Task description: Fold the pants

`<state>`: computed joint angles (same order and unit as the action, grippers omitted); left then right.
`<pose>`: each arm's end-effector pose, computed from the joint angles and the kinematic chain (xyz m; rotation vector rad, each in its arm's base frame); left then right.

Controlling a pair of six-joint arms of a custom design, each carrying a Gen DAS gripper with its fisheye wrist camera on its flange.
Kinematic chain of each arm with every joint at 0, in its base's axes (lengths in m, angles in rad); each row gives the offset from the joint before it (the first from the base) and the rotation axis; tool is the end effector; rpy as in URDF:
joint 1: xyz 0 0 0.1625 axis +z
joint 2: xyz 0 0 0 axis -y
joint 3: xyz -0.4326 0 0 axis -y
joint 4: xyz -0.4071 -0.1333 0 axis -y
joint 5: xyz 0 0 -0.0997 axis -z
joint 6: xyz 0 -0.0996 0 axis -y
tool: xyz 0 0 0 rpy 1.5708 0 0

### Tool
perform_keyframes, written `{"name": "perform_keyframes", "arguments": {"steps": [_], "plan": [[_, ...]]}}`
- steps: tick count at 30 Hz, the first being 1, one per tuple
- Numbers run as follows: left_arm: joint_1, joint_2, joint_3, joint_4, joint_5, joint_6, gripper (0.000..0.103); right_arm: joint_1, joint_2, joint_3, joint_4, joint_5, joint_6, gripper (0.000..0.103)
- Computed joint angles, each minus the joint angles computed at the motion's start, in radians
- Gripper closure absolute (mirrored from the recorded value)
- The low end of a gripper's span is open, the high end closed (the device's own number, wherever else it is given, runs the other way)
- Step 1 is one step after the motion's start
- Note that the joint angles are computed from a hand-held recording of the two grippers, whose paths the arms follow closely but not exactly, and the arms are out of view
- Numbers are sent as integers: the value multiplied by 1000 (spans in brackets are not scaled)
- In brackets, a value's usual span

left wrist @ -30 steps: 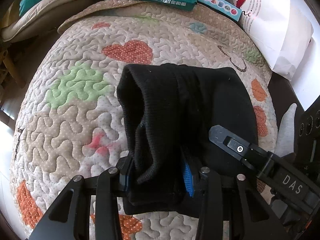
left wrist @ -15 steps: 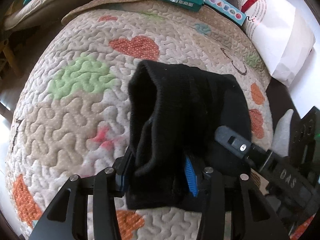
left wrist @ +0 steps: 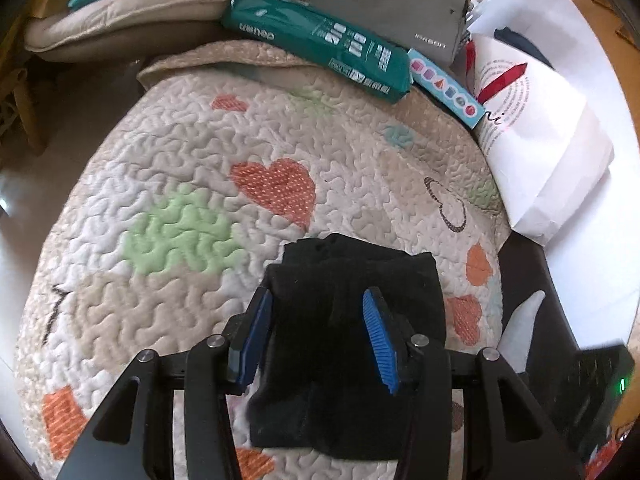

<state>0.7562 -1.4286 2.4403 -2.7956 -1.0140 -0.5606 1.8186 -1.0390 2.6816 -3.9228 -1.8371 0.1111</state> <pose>-0.1580 -0.4046 0.1841 0.2651 2.7409 -0.7268 0.1844 -0.2921 0.1213 0.0529 -2.8146 1.0918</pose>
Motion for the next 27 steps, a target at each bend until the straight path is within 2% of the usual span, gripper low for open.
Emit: {"name": "perform_keyframes", "arguments": {"steps": [3,5,7,10,12,14,16,19,21,23,27], "plan": [[11,55,-26,23,16,5,57,30,28,-21,69,-39,3,32],[18,90,-38,25,35,16,57,68,51,-39,108,-126,2,32],[28,119,-50,20,45,28,55,119,84,-67,151,-250,-14,32],[55,149,-71,18,30,40,52,132,111,-86,213,-333,-24,31],[71,161,-80,13,21,32,44,105,123,-79,188,-324,-35,28],[97,171,-88,2,2,30,32,72,127,-63,153,-290,-29,23],[128,165,-85,-17,-35,16,27,33,123,-49,138,-245,-11,19],[178,132,-70,-58,-129,-3,26,-27,118,-19,100,-144,17,18],[186,99,-55,-72,-153,-17,26,-42,123,0,52,-111,29,18],[180,47,-38,-57,-157,-21,26,-20,127,7,8,-136,34,18],[136,-99,6,48,-88,-62,26,68,92,30,-47,-218,42,18]]}}
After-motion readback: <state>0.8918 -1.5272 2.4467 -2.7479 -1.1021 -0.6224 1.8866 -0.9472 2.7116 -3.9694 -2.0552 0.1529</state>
